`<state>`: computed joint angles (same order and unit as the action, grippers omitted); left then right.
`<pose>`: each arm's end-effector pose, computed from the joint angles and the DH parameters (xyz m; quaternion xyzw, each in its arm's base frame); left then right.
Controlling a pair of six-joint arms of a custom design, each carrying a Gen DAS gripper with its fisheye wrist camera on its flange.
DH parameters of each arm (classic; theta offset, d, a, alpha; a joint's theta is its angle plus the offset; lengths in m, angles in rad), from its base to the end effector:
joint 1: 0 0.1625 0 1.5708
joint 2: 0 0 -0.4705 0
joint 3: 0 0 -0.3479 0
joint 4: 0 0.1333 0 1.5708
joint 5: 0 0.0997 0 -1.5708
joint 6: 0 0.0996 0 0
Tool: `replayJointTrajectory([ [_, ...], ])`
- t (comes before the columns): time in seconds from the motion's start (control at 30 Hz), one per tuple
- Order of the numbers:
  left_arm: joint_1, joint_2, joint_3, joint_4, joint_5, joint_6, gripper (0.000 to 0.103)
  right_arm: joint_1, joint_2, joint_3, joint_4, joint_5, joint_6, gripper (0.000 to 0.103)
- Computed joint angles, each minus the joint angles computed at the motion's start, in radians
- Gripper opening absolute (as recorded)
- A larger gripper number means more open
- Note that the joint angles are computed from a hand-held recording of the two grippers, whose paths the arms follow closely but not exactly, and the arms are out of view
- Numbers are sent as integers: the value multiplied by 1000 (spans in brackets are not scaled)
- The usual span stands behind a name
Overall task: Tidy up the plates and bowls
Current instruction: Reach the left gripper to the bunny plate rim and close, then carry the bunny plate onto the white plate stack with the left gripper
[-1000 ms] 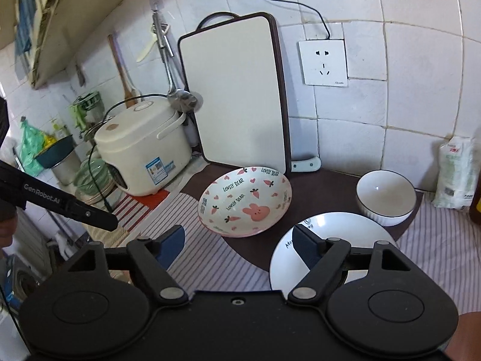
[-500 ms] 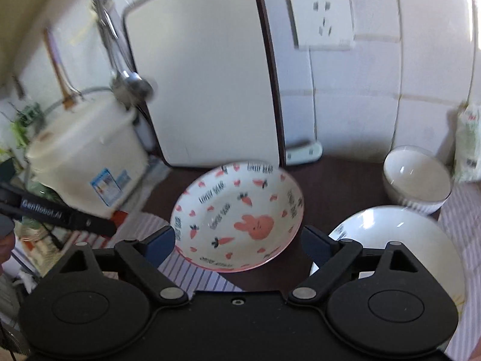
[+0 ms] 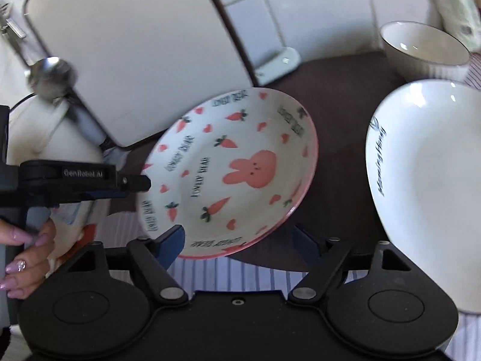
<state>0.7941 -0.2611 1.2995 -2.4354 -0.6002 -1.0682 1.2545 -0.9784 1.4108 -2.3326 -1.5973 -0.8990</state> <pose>-0.3507 -0.6643 -0.0884 -0.0879 0.8777 -0.3241 0.3418 -0.0952 -0.7108 0.3451 0.2813 -0.9454 0.1271 0.1043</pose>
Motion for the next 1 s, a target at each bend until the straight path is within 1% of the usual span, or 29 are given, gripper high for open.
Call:
replayJointTrajectory([
  [0.03,6,4,0,-31,-11,21,36,1,2,18,-30,-9,-4,79],
  [0.1,17,9,0,-85,-36,65,33,-8,2,52,-99,30,-5,77],
  [0.17,22,16,1,-141,-46,108,21,-11,2,66,-135,49,28,72],
  [0.2,23,20,0,-164,-44,108,18,-13,4,64,-139,61,49,69],
  [0.27,24,27,-11,-155,-35,74,18,-2,14,50,-142,35,88,64],
  [0.37,25,29,-26,-125,-41,45,18,3,25,52,-183,31,134,61],
  [0.43,29,32,-40,-107,-53,59,19,-9,25,54,-193,60,165,58],
  [0.5,39,23,-48,-91,-92,8,21,-30,31,34,-167,119,213,58],
  [0.53,45,21,-46,-105,-107,3,22,-33,35,22,-148,130,215,58],
  [0.6,49,20,-40,-126,-118,7,22,-32,38,12,-134,132,194,58],
  [0.67,47,21,-36,-135,-118,15,22,-34,38,22,-154,140,192,55],
  [0.7,48,19,-31,-140,-121,14,22,-30,37,30,-173,126,184,49],
  [0.73,49,16,-28,-146,-127,9,22,-25,38,34,-186,106,176,38],
  [0.77,50,12,-20,-155,-131,-4,20,-19,40,32,-198,80,175,28],
  [0.8,49,10,-15,-158,-131,-12,20,-14,45,19,-196,56,177,23],
  [0.83,46,12,-18,-153,-126,-12,21,-17,50,-8,-152,72,183,22],
  [0.87,43,15,-21,-146,-123,-9,21,-13,55,-33,-115,62,192,21],
  [0.9,39,11,-15,-146,-121,-10,21,-7,55,-42,-105,54,193,21],
  [0.97,38,0,-1,-143,-138,-33,22,5,48,-39,-119,49,141,22],
  [1.0,37,-6,7,-145,-148,-46,21,13,51,-58,-94,37,134,22],
])
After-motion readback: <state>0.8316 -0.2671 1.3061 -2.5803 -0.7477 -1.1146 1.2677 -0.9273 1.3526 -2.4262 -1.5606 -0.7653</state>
